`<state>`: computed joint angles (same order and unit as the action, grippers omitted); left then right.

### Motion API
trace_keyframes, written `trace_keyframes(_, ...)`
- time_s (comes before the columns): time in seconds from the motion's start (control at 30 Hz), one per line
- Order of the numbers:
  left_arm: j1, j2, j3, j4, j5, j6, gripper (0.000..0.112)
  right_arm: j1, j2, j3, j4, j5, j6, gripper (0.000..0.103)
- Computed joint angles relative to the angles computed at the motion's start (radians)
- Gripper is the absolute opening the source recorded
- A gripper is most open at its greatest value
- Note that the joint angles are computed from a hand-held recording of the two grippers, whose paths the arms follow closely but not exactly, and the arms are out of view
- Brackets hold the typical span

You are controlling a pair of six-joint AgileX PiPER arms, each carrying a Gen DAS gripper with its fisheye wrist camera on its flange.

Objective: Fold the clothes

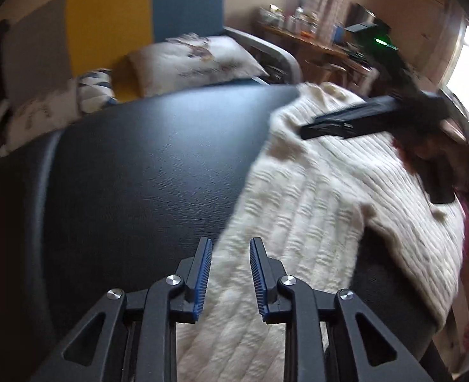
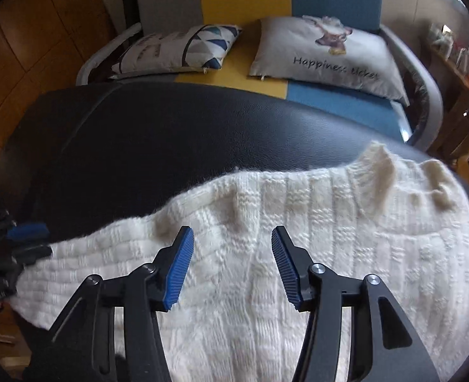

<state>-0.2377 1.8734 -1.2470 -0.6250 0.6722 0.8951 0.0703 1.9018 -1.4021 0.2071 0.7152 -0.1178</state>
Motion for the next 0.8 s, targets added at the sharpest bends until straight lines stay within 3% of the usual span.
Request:
trace_keyframes(0.07, -0.029, 0.022, -0.002, 0.074, -0.037, -0.065, 0.024, 0.023, 0.058, -0.042, -0.083, 0.009, 0.049, 0.055)
trace_keyframes(0.13, -0.048, 0.024, 0.022, 0.108, -0.084, -0.098, 0.025, 0.059, 0.073, -0.03, -0.203, -0.041, 0.115, 0.055)
trace_keyframes(0.17, -0.053, 0.014, 0.048, 0.097, -0.113, -0.093, 0.02, 0.078, 0.067, -0.016, -0.26, -0.062, 0.16, 0.05)
trace_keyframes(0.2, -0.058, 0.004, 0.073, 0.087, -0.142, -0.088, 0.017, 0.092, 0.061, -0.005, -0.297, -0.078, 0.195, 0.033)
trace_keyframes(0.3, -0.077, -0.024, 0.125, 0.114, -0.222, -0.156, 0.011, 0.124, 0.05, 0.027, -0.399, -0.127, 0.306, 0.016)
trace_keyframes(0.5, -0.103, -0.06, 0.202, 0.266, -0.36, -0.42, 0.009, 0.119, 0.051, 0.054, -0.473, -0.198, 0.449, 0.014)
trace_keyframes(0.7, -0.062, -0.056, 0.157, 0.216, -0.271, -0.417, 0.013, 0.114, 0.109, -0.032, -0.468, -0.152, 0.489, 0.016)
trace_keyframes(0.8, -0.001, -0.141, 0.194, 0.123, -0.21, -0.352, 0.016, 0.093, 0.076, -0.009, -0.375, -0.174, 0.453, 0.017)
